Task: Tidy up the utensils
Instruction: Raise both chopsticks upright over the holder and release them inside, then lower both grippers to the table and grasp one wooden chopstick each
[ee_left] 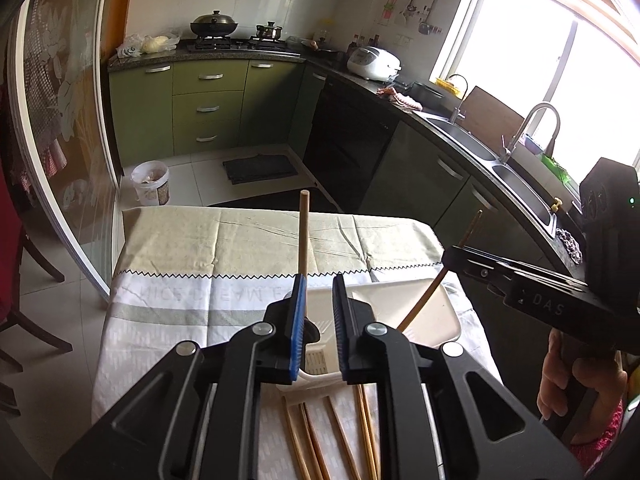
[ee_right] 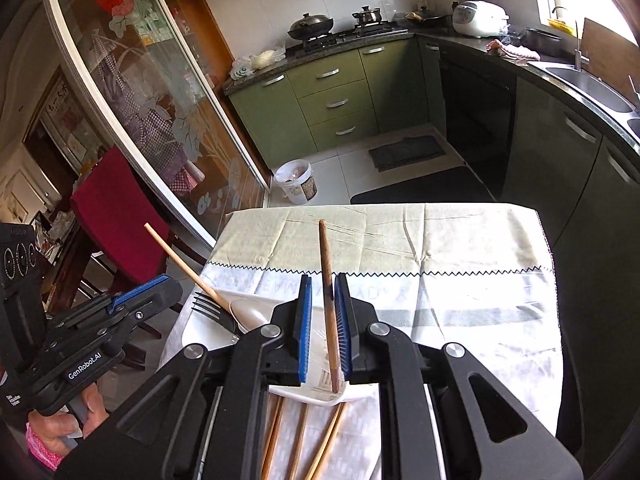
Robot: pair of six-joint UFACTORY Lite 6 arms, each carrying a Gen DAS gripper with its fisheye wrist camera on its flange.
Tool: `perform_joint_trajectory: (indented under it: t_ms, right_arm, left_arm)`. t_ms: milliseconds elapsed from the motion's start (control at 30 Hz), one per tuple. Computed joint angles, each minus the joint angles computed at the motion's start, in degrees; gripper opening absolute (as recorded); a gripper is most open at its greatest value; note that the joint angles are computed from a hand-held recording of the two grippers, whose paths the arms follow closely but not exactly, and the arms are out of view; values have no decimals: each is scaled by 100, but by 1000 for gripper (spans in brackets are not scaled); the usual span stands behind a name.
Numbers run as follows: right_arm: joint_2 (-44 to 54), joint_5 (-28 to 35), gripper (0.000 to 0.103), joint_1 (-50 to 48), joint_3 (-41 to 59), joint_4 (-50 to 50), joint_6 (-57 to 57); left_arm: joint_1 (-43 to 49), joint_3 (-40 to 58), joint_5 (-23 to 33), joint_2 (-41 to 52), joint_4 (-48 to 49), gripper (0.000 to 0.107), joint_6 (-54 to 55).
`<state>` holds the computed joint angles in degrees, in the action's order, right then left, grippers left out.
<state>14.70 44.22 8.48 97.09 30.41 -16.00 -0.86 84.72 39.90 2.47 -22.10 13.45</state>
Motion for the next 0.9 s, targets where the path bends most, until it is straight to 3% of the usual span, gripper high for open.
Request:
perform_joint_trajectory:
  t_ms: [267,433,533,700,900]
  right_arm:
    - [-459,-91,14,-142,-240,-171,138]
    - [-1015,4,19,-610,-694,368,-397]
    - [-1783,189,20,-1088,-1460,1040,-1201]
    - [-3254,685,26,-1847,-3112,1603,-2419]
    - [-4339,1161,26,-2452,-4745,1737,-3253]
  left_arm:
    - [102,-40,176,-321,-7,17,-22]
    - [248,-318,391,-781,-174,18,181]
    - [362,-823,644,-1282,-259,26,316]
    - [225,-2207,979,-1975,38,26,224]
    - [-176,-3497,506,-1739,411,26,-111]
